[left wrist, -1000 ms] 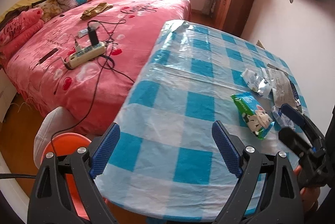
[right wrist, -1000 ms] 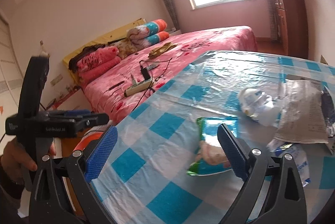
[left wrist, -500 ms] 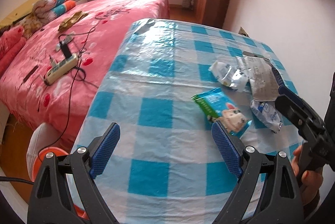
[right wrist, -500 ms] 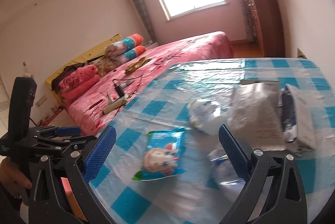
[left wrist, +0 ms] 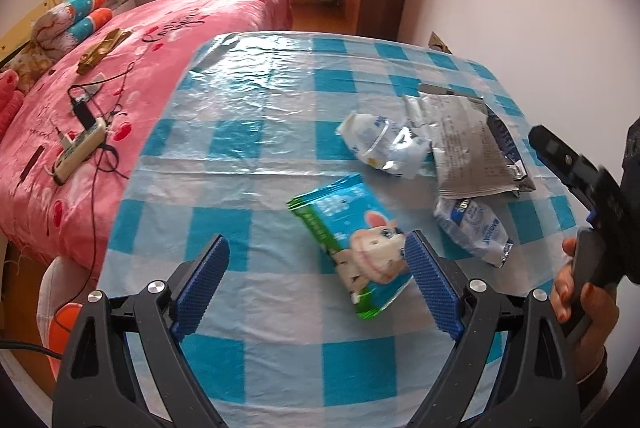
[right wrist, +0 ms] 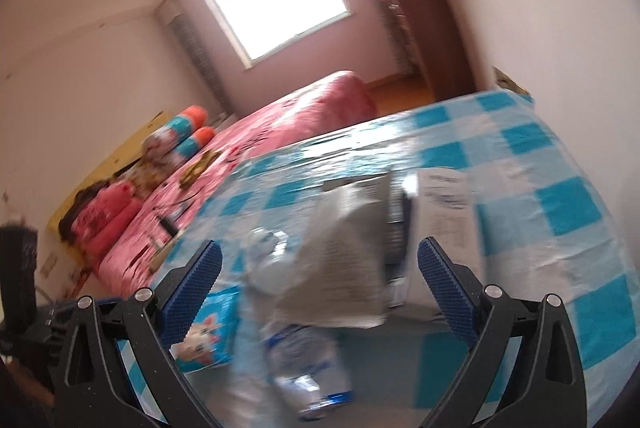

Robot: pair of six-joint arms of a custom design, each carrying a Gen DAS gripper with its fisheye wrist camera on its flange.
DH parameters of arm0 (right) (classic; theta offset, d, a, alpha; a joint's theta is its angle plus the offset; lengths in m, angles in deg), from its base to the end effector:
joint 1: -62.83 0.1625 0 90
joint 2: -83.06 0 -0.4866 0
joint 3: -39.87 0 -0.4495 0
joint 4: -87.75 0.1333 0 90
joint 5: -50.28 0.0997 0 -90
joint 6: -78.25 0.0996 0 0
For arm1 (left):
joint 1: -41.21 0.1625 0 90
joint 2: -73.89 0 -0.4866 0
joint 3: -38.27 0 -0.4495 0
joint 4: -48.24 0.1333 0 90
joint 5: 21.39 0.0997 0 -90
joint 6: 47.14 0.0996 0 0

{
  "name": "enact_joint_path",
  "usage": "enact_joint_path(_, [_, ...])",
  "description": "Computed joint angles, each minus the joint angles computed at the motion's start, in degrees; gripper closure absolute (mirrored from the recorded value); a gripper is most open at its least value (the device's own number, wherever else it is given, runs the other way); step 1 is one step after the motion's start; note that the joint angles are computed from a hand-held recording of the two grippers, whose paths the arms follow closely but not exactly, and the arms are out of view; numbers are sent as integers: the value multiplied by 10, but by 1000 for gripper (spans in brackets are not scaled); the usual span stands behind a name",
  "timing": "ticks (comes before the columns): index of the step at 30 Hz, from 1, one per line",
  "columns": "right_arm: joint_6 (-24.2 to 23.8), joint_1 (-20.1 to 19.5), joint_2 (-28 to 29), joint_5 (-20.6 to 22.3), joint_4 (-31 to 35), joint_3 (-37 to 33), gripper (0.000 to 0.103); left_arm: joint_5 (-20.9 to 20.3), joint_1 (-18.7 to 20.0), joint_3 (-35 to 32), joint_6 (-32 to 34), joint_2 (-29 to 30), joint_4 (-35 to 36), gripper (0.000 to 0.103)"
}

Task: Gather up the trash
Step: 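Grasp the white milk carton with the right gripper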

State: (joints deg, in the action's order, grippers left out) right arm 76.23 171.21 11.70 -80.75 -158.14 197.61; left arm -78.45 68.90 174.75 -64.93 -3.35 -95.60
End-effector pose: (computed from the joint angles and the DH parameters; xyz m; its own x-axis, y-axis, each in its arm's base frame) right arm 0.1556 -0.2530 0.2421 -0.9053 0.3338 0.2627 -0.1424 0.3442 -0.9281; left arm -0.2925 -0.3652 0.1582 -0.5975 0.5889 -0.5442 0.7341 0.6748 -0.0758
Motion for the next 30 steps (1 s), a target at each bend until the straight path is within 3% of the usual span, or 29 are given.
enact_joint_path(6, [13, -74, -59, 42, 8, 29, 6, -35, 14, -12, -30, 23, -14, 13])
enact_joint_path(14, [40, -192, -153, 177, 82, 61, 6, -71, 29, -22, -67, 60, -32, 13])
enact_joint_path(30, [31, -250, -182, 249, 150, 61, 7, -47, 34, -34, -97, 116, -29, 13])
